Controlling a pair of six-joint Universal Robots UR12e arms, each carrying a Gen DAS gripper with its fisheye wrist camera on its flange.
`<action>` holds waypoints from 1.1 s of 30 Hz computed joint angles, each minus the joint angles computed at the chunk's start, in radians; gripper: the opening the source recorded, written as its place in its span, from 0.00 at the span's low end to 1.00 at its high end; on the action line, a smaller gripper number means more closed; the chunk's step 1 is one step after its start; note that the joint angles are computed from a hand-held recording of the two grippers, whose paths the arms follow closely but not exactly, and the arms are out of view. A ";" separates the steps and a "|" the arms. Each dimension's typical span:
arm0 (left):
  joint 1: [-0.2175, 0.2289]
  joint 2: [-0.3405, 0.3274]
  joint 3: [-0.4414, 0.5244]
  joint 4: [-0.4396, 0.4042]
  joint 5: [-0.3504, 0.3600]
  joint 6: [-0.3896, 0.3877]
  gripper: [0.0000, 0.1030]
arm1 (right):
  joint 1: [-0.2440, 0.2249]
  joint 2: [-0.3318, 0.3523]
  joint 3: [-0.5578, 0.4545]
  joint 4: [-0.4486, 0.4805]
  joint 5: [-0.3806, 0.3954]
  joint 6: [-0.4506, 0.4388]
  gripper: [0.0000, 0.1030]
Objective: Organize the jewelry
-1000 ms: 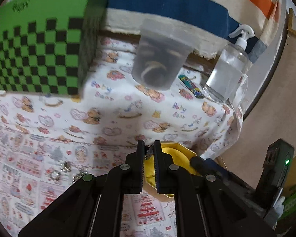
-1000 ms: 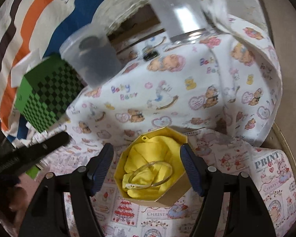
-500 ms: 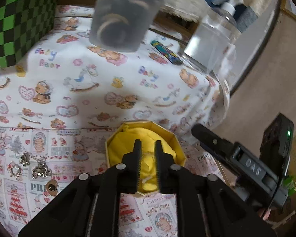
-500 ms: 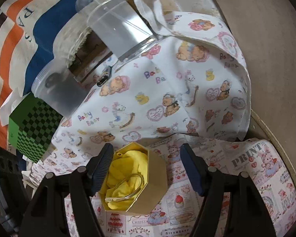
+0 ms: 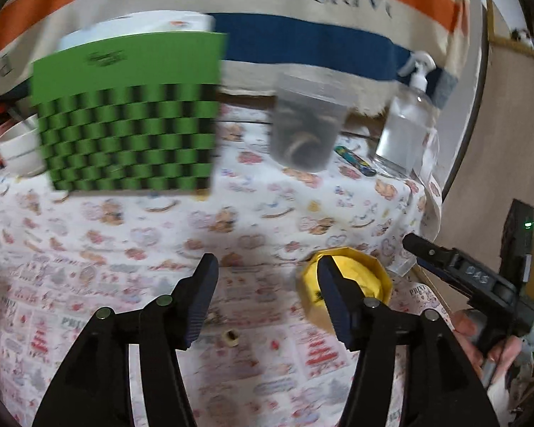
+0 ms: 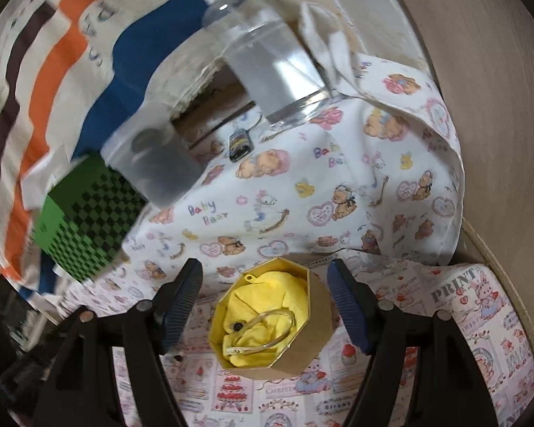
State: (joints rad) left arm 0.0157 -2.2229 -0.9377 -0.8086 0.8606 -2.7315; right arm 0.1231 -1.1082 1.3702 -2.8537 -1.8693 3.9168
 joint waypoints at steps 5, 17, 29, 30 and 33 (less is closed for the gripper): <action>0.025 -0.005 -0.036 0.079 0.034 -0.037 0.55 | 0.011 0.014 -0.025 0.029 -0.012 -0.034 0.68; 0.036 -0.054 0.004 0.095 0.179 -0.107 0.62 | 0.058 0.042 -0.074 0.038 -0.056 -0.156 0.68; 0.033 -0.040 -0.030 0.178 0.227 -0.118 0.76 | 0.085 0.067 -0.109 0.054 -0.059 -0.222 0.71; 0.034 -0.039 -0.032 0.183 0.224 -0.120 0.77 | 0.085 0.067 -0.111 0.059 -0.057 -0.222 0.71; 0.035 -0.038 -0.027 0.173 0.219 -0.116 0.79 | 0.085 0.069 -0.113 0.063 -0.053 -0.224 0.71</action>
